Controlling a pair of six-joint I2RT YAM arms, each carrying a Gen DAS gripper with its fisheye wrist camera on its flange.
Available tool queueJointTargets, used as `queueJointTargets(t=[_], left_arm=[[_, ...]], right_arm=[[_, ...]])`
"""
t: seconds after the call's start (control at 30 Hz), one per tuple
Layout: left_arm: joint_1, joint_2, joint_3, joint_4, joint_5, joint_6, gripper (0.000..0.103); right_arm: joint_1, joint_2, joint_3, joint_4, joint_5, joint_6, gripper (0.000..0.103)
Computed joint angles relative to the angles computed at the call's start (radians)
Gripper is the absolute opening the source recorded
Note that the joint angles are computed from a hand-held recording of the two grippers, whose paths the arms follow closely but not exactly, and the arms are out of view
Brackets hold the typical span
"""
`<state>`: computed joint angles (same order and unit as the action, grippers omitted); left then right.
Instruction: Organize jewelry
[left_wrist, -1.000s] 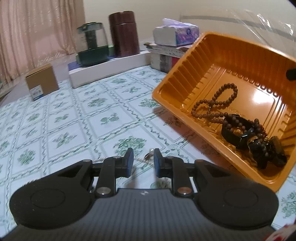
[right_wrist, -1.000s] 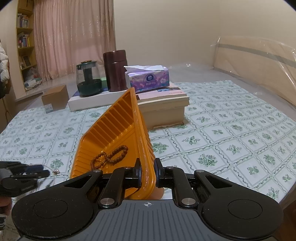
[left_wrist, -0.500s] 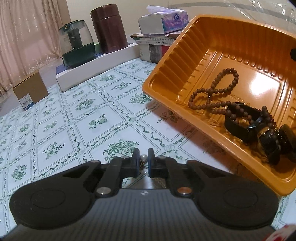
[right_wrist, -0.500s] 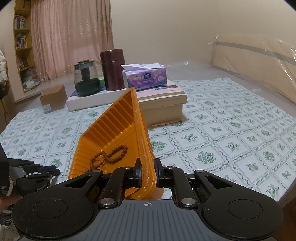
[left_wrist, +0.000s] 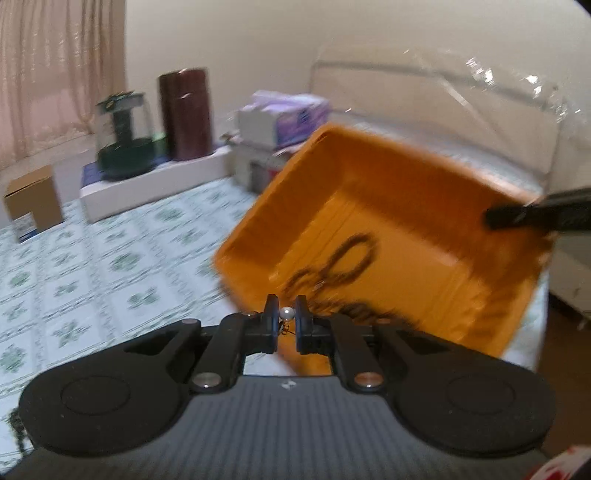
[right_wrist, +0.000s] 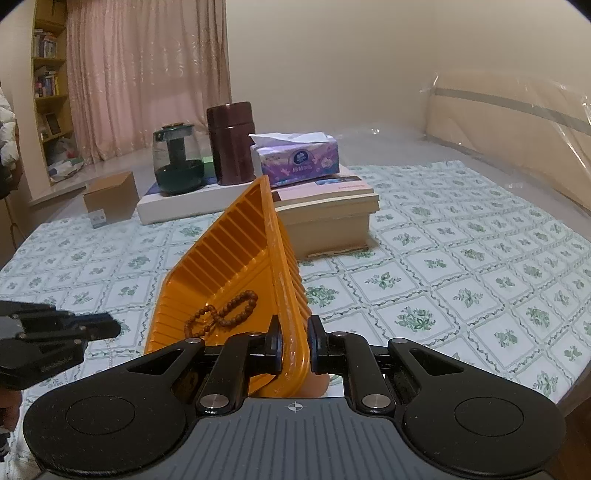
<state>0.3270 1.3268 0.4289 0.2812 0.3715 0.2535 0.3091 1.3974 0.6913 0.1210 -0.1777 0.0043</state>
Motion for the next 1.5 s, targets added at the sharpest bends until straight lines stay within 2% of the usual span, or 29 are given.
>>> queueJointTargets(t=[0.17,0.33,0.5,0.57,0.63,0.7,0.87,1.03,1.2,1.3,1.5], left_arm=[[-0.118,-0.063,0.011,-0.033,0.006,-0.069,0.007],[-0.223,-0.064,0.006,-0.012,-0.036,-0.086,0.007],[-0.255,-0.035,0.009,0.002,-0.047,-0.086,0.007],[-0.253,-0.021,0.008,0.019,-0.037,-0.088,0.009],[-0.25,-0.02,0.007,0.02,-0.041,-0.089,0.02],[-0.236,-0.033,-0.006,0.021,-0.044,-0.084,0.021],[-0.168,-0.079,-0.034,0.006,-0.055,-0.059,0.021],[-0.069,-0.186,-0.113,-0.008,-0.091,-0.01,0.021],[0.123,-0.251,-0.176,-0.043,-0.048,0.028,0.021],[0.247,-0.226,-0.183,-0.036,-0.028,0.059,0.021],[0.355,-0.038,-0.145,0.098,-0.041,0.081,0.021]], right_arm=[[-0.001,0.002,0.0,0.002,-0.001,0.001,0.013],[-0.001,0.002,0.0,0.002,-0.001,0.0,0.014],[0.001,0.001,-0.001,0.003,-0.001,0.002,0.014],[-0.001,0.002,-0.001,0.003,-0.002,0.0,0.014],[-0.001,0.002,0.0,0.002,-0.001,0.001,0.014],[-0.001,0.002,-0.001,0.003,-0.001,0.001,0.014],[0.002,0.001,0.001,0.002,0.001,0.004,0.014],[0.009,-0.001,0.001,0.0,0.006,0.008,0.014],[0.012,-0.004,-0.002,0.002,0.009,0.01,0.014],[0.014,-0.004,-0.003,0.004,0.012,0.009,0.014],[0.014,-0.004,-0.002,0.002,0.011,0.009,0.014]])
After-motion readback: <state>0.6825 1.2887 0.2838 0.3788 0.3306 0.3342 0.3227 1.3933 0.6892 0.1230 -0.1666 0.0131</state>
